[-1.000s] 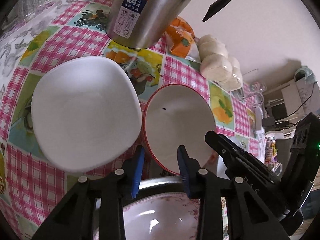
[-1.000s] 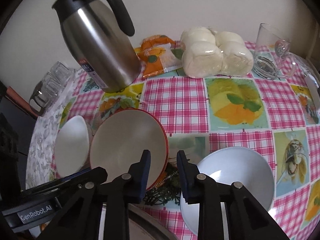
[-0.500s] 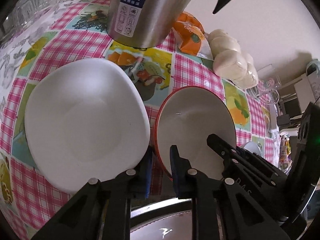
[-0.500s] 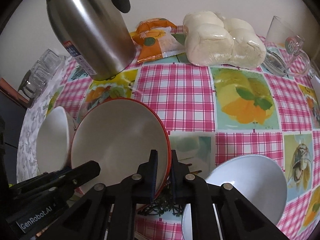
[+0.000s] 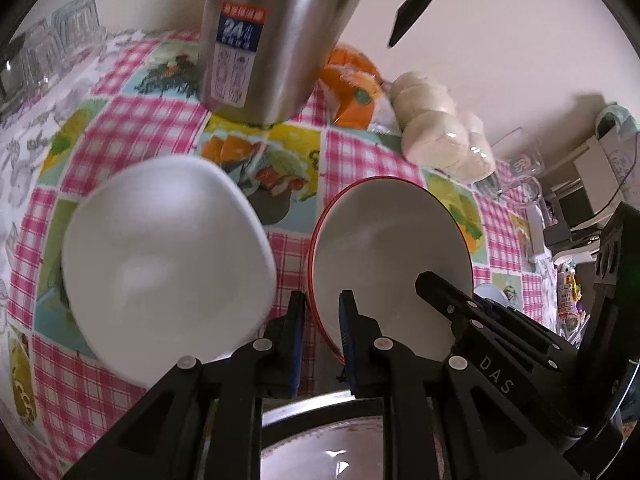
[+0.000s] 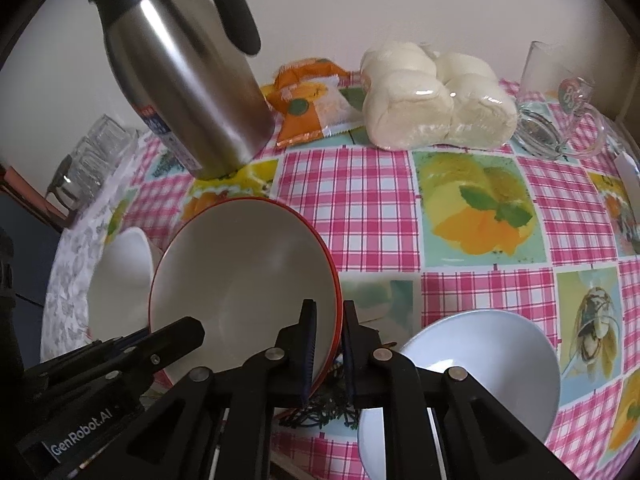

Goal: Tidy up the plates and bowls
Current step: 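Lift the red-rimmed bowl with both tools and carry it over the basin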

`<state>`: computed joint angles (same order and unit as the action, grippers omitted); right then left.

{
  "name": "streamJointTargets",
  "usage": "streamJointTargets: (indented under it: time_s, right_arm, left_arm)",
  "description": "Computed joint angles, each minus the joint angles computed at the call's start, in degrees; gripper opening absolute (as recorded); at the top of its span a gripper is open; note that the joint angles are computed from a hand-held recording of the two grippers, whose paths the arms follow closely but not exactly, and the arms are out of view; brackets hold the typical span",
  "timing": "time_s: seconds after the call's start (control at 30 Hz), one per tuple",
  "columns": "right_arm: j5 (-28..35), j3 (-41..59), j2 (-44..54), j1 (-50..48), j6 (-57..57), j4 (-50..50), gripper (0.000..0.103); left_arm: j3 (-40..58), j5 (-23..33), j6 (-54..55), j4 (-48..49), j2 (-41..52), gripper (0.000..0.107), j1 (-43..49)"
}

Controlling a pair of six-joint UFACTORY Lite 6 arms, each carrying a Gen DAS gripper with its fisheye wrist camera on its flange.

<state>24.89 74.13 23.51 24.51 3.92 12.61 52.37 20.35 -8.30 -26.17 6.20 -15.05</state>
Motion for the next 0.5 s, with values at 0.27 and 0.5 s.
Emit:
streamJointTargets:
  time_s: [0.27, 0.5]
  right_arm:
    - [0.64, -5.31, -10.6, 0.22, 2.16, -1.16, 0.013]
    - [-1.15, -16.82, -24.55, 2.71, 7.61, -4.28, 0.013]
  left_arm:
    - [-1.64, 3.15, -16.14, 15.14, -10.61, 0.017, -3.84]
    - [-7.6, 6.45, -39.79, 34.81, -22.08, 0.017, -12.97]
